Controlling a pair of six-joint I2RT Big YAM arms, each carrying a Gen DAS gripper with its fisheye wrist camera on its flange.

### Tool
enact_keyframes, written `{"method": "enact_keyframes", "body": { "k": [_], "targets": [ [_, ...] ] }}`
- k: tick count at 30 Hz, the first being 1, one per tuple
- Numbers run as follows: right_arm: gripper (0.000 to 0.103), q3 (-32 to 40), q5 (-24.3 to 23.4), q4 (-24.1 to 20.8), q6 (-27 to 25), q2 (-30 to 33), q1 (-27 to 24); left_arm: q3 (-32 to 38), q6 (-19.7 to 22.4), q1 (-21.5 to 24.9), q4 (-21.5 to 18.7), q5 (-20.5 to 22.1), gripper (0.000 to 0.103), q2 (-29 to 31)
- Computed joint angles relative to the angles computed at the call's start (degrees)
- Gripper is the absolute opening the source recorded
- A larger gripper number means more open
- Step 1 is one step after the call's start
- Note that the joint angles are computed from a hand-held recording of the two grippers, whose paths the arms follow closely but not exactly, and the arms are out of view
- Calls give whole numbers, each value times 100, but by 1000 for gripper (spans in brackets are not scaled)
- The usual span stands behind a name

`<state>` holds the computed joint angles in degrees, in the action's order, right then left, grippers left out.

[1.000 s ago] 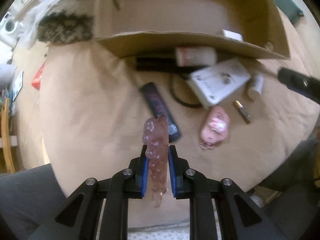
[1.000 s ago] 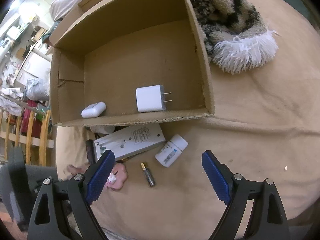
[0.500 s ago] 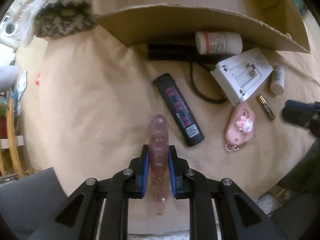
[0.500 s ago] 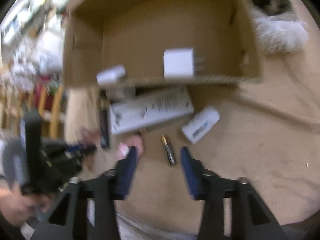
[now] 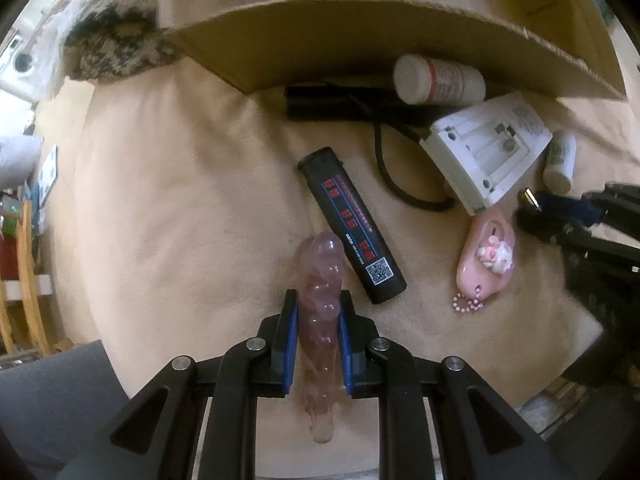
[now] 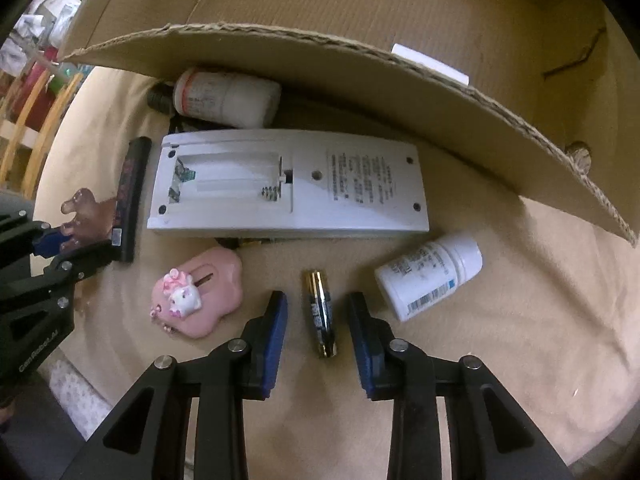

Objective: Organize rigid objects
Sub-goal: 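Grasp the AA battery with the right tool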

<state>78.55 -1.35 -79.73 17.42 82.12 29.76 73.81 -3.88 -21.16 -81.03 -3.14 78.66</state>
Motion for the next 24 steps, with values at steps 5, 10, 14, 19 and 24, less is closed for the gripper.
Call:
{"method": "enact_keyframes", "body": {
  "k": [5, 10, 14, 19, 24],
  "targets": [
    [10, -106, 2, 33, 127, -239, -33, -51, 51, 183, -23, 177, 16, -266],
    [10, -264, -4, 106, 253, -670, -88, 8, -55, 258, -53, 180, 16, -608],
    [10, -356, 11, 276, 510, -1046, -42, 117, -179, 315, -77, 205, 16, -826],
    [10, -456, -67, 599, 959, -1418, -2, 401, -171, 401, -60, 123, 16, -1035],
    [10, -267, -212, 860, 1003, -1614, -286, 942, -114, 523, 33, 116, 16, -957]
  ]
}}
